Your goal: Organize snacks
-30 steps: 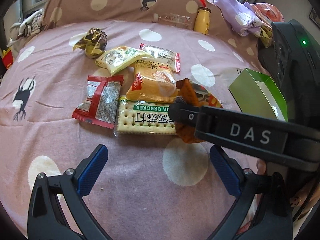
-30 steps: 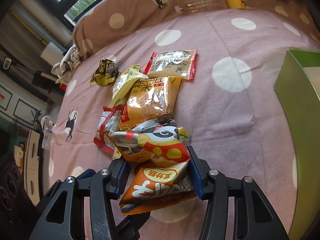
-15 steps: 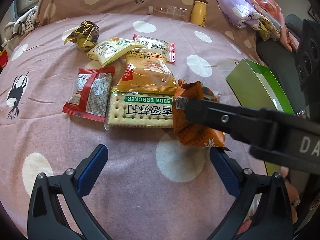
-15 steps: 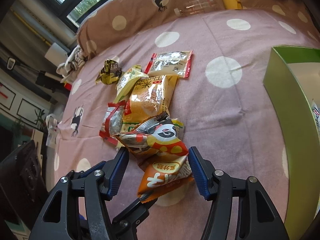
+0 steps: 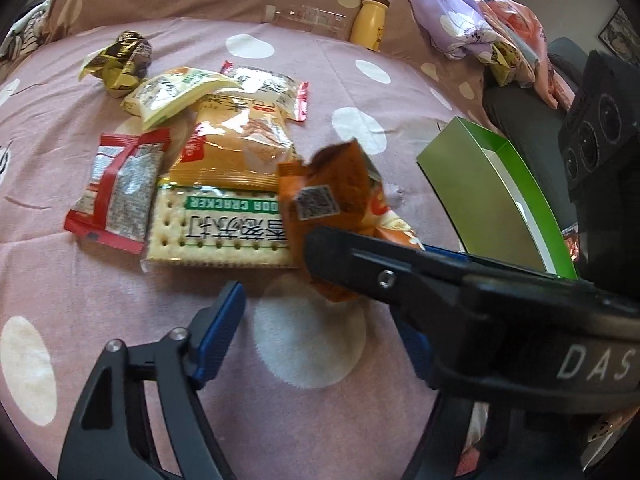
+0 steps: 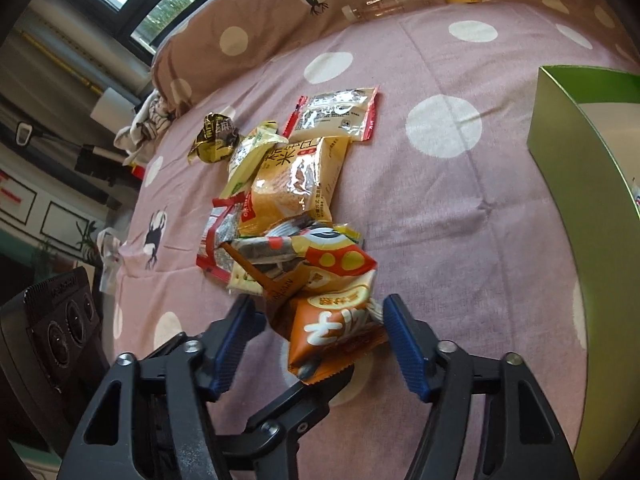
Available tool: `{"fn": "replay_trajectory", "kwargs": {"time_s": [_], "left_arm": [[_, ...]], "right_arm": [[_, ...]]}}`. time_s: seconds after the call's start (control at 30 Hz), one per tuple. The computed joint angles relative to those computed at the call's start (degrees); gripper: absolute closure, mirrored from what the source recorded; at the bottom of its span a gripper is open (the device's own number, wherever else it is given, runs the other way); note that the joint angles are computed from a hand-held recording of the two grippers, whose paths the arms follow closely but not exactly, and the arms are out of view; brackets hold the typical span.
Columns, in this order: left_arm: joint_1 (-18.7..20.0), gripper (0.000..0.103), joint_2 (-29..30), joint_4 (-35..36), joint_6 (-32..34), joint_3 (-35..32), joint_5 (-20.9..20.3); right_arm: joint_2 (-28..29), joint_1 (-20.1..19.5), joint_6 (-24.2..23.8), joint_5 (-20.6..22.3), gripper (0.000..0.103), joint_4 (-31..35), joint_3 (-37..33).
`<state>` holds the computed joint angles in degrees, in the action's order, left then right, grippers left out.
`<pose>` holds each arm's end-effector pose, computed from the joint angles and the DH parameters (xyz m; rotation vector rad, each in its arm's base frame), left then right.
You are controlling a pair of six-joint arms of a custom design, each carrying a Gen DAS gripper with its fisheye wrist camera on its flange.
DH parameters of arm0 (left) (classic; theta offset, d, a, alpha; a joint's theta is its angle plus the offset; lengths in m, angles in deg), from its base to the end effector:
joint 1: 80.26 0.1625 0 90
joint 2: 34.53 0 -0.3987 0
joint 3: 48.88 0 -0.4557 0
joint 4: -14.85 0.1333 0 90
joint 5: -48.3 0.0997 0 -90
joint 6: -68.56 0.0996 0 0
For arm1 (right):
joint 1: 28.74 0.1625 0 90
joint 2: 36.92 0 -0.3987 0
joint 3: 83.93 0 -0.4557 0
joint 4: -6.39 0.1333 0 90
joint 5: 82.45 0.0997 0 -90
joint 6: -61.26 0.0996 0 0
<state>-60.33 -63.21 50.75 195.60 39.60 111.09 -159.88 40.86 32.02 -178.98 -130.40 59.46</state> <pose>-0.3818 -0.3287 -0.1182 0.4470 2.7459 -0.5257 -0.0054 -0.3644 0.2936 0.1784 -2.7937 0.5279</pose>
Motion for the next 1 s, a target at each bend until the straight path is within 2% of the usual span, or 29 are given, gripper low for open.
{"fn": "replay_trajectory", "kwargs": {"time_s": [0.03, 0.1, 0.17, 0.3, 0.4, 0.57, 0.67, 0.73, 0.83, 0.9, 1.0], "left_arm": [[0.24, 0.04, -0.03, -0.73, 0.75, 0.06, 0.43], [1.06, 0.057, -0.47, -3.05, 2.09, 0.44, 2.36], [1.63, 0.063, -1.01, -5.26, 3.12, 0.98, 4.3], [-0.25, 0.065, -0.77, -5.01, 3.27, 0.69, 1.56], [-1.67, 0.067, -1.99, -6.06, 4.55, 1.5, -0.24], [-3.43, 0.067, -3.06, -8.97, 10.18, 1.57, -2.56], [-3.04, 0.067, -0.58, -5.03, 8.85, -1.38, -1.24], [-2.81, 0.067, -1.05, -5.12, 8.36, -0.91, 0.12], [-3.67, 0.058, -1.57, -3.48, 7.45, -0.63, -0.2], [-4.3, 0.038, -2.1, -2.93, 6.81, 0.04, -1.49], [-4.66, 0.027, -2.69, -2.88, 5.41, 1.07, -3.98]], "right_arm": [[-0.03, -0.44, -0.21, 0.88, 0.041, 0.14, -0.02], [-0.11, -0.94, -0.92, 1.82, 0.043, 0.69, -0.15], [-0.29, -0.94, -1.63, 2.21, 0.045, 0.64, 0.03], [-1.9, -0.59, -2.44, 2.64, 0.047, -0.46, 0.81], [-4.97, -0.87, -3.45, 5.02, 0.049, 0.41, 1.3], [-9.02, 0.44, -5.18, 4.45, 0.049, -3.71, 3.18], [-7.95, -0.49, -4.85, 3.49, 0.053, -1.42, 1.99], [-7.59, -1.92, -4.69, 3.97, 0.053, 2.33, 0.72], [-8.92, -4.53, -3.51, 6.52, 0.053, 5.8, -0.37], [-10.19, -4.78, -4.22, 5.82, 0.047, 6.5, -0.48], [-12.41, -4.86, -3.88, 5.12, 0.042, 4.41, 0.29]]}}
